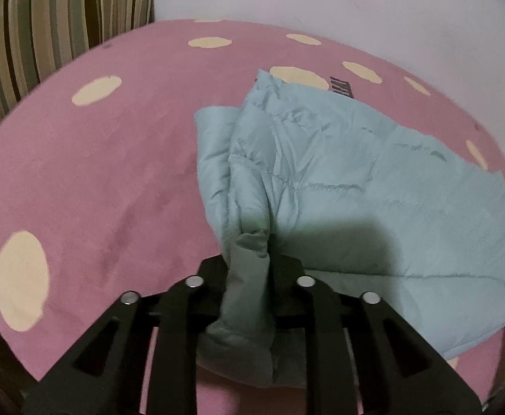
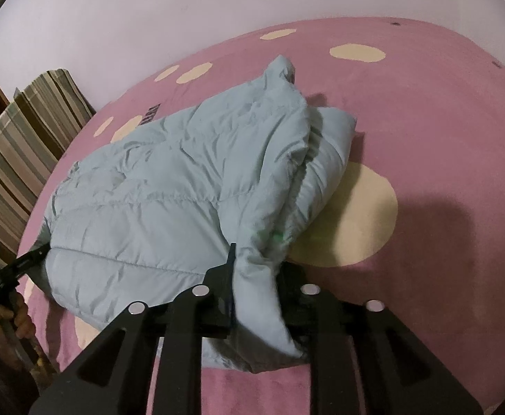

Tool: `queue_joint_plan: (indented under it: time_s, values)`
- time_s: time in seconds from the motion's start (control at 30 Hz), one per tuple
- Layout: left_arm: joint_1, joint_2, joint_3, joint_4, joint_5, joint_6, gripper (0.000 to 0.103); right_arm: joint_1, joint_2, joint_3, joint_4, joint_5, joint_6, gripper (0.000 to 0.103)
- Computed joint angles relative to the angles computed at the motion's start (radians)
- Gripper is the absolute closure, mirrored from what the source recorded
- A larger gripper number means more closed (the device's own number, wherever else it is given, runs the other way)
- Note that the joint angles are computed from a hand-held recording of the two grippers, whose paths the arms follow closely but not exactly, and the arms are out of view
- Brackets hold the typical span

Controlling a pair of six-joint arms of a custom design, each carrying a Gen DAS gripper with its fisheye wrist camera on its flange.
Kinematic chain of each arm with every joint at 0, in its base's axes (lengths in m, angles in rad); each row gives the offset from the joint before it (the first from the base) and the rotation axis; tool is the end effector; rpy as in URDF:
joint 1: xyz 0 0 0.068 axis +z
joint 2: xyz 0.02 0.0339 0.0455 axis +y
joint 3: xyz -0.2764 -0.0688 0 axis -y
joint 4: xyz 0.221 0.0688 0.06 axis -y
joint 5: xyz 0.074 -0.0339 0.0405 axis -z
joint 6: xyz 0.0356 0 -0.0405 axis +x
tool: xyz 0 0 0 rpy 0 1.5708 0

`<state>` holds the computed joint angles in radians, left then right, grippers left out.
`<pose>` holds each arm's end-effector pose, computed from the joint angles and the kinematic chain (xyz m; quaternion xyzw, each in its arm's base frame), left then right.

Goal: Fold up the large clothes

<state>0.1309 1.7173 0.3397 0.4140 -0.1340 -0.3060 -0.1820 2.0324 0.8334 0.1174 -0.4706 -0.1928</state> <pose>0.2215 0.0340 0.0918 -0.2259 0.9252 0.0376 0.3027 0.3265 -0.0437 0.0835 -0.0616 0.9432 0.1784 0.2735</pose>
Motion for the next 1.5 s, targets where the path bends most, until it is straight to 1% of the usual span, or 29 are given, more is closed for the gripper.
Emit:
queue_joint_plan:
  time_s: [0.03,0.07,0.1,0.13,0.17,0.2,0.27,0.33,0.43,0.53,0.6,0.73,0.87,0.97,1.03,1.1,1.2,1.5]
  values:
    - [-0.008,-0.005,-0.001,-0.004,-0.02,0.002,0.077,-0.006,-0.013,-0.014,0.004,0.003,-0.001,0.075]
    - [-0.009,-0.013,-0.003,-0.01,-0.027,0.003,0.07,-0.009,-0.029,-0.021,-0.001,0.013,0.002,0.074]
    - [-0.003,-0.028,-0.009,-0.013,-0.02,0.004,0.063,-0.014,-0.049,-0.031,-0.002,0.02,0.003,0.074]
    - [0.007,-0.04,-0.016,-0.015,-0.007,0.005,0.059,-0.02,-0.064,-0.042,0.002,0.025,0.003,0.074]
    - [0.022,-0.054,-0.021,-0.022,0.008,0.01,0.052,-0.021,-0.096,-0.061,0.014,0.047,0.009,0.073]
    - [0.029,-0.06,-0.023,-0.024,0.01,0.012,0.05,-0.019,-0.126,-0.081,0.034,0.071,0.018,0.073]
    - [0.046,-0.072,-0.03,-0.029,0.011,0.024,0.048,-0.006,-0.19,-0.125,0.084,0.113,0.03,0.073]
    - [0.054,-0.079,-0.032,-0.037,0.004,0.034,0.046,0.019,-0.249,-0.158,0.115,0.128,0.04,0.073]
    - [0.068,-0.079,-0.029,-0.039,0.01,0.041,0.045,0.081,-0.27,-0.154,0.088,0.12,0.037,0.073]
    - [0.064,-0.07,-0.017,-0.046,-0.002,0.043,0.044,0.184,-0.237,-0.117,0.044,0.14,0.054,0.074]
    - [0.053,-0.062,-0.008,-0.049,-0.019,0.047,0.043,0.27,-0.211,-0.089,0.04,0.175,0.071,0.074]
    - [0.047,-0.051,-0.001,-0.048,-0.035,0.055,0.043,0.423,-0.149,-0.006,0.04,0.263,0.124,0.074]
    - [0.065,-0.048,0.005,-0.053,-0.017,0.058,0.043,0.527,-0.069,0.078,0.044,0.364,0.161,0.074]
    - [0.073,-0.036,0.008,-0.044,-0.013,0.065,0.042,0.567,0.002,0.128,0.021,0.428,0.179,0.074]
    - [0.074,-0.024,0.015,-0.04,-0.008,0.065,0.041,0.576,0.051,0.158,0.001,0.448,0.188,0.074]
    - [0.073,-0.016,0.02,-0.034,-0.007,0.066,0.037,0.585,0.092,0.165,0.018,0.479,0.185,0.074]
    - [0.069,-0.005,0.03,-0.032,-0.006,0.067,0.037,0.596,0.112,0.163,0.032,0.505,0.187,0.074]
    - [0.059,0.022,0.052,-0.036,-0.009,0.056,0.036,0.605,0.118,0.143,0.07,0.519,0.205,0.074]
